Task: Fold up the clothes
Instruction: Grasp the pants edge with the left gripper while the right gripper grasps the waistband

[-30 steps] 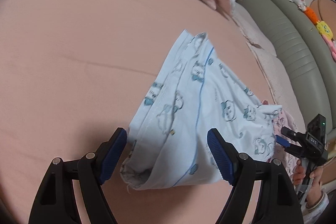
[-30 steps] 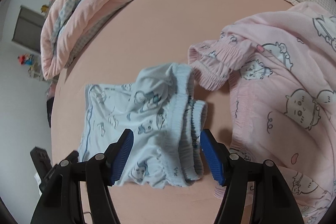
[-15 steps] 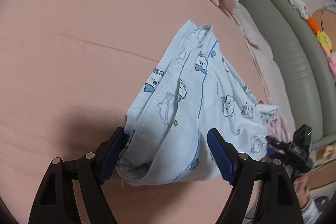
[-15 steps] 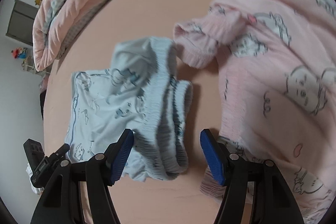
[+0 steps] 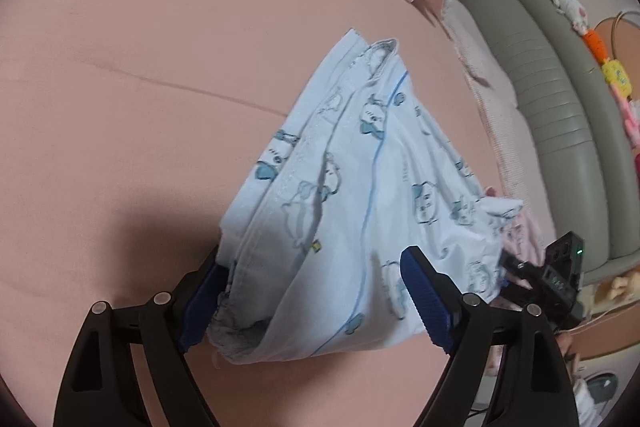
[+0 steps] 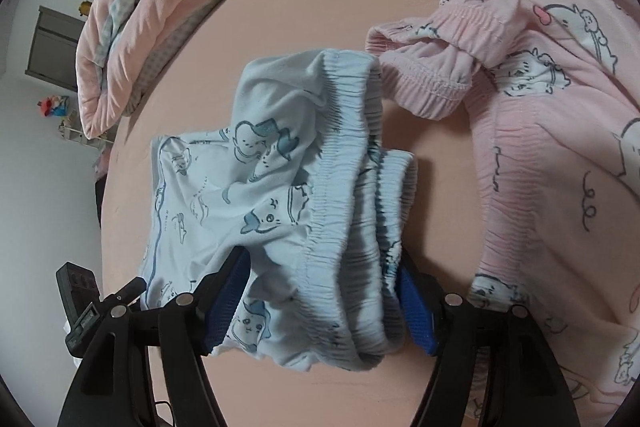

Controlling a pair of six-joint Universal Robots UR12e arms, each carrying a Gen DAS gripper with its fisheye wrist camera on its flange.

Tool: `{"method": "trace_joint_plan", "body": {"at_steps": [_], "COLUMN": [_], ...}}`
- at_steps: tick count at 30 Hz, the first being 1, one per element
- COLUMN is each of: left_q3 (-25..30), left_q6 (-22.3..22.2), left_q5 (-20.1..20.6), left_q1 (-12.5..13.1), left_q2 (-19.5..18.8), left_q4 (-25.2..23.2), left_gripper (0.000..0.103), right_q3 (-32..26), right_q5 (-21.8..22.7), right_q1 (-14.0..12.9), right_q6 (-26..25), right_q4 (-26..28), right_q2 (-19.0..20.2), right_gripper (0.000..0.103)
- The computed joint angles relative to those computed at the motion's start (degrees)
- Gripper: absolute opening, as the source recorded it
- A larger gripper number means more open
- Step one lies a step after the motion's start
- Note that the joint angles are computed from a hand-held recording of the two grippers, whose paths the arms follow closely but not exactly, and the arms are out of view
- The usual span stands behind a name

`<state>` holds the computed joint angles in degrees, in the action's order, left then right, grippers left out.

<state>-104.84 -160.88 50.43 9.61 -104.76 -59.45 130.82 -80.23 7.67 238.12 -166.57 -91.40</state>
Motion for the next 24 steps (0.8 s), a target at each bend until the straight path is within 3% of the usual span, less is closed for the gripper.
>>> {"method": "trace_joint_plan", "body": {"at_steps": [7,11,14,16,18,21,24], "left_q3": [0.7,-0.5,-1.4,-2.2,-2.9,-4.0,-4.6], "left_q6": [-0.3,-5.9,-9.8,-11.8,-13.8,-14.8,-14.7], "left_q5": [-1.6,-2.5,-5.2,-5.8,-4.0,-0.6,3.2], "left_q1": [-1.0,-0.8,0.1,0.5,0.4,-0.1,-1.2], "left_q2": [-0.4,-0.4,-0.6,-0.5,-0.1,0.6,1.1], "left_q4": [-2.3,1.3,3.4,4.9,7.2,10.7,13.7], "left_gripper": [0.084,0.084,0.084,0.079,0.058,0.035,0.031], "right_q3": [0.8,1.8,1.7,0.9,-0.1,-2.0,-4.2], "right_q5": [1.9,5.7,5.8,4.7,2.6,-1.4,-5.1], "right_q1": [-0.8,-2.3,-2.6,-2.1,-1.2,0.6,2.3], "right_q6": [1.1,2.0,2.9,2.4,0.2,-4.1,-6.2], "right_q4": [-3.7,-5.9,-4.6,-2.2,1.4,7.0,11.7], "right_q2": [0.4,0.6,0.7,0.8,0.7,0.7,1.2], "right_gripper": [0.071,0.070,0.062,0.053,0.042,0.032,0.031]}}
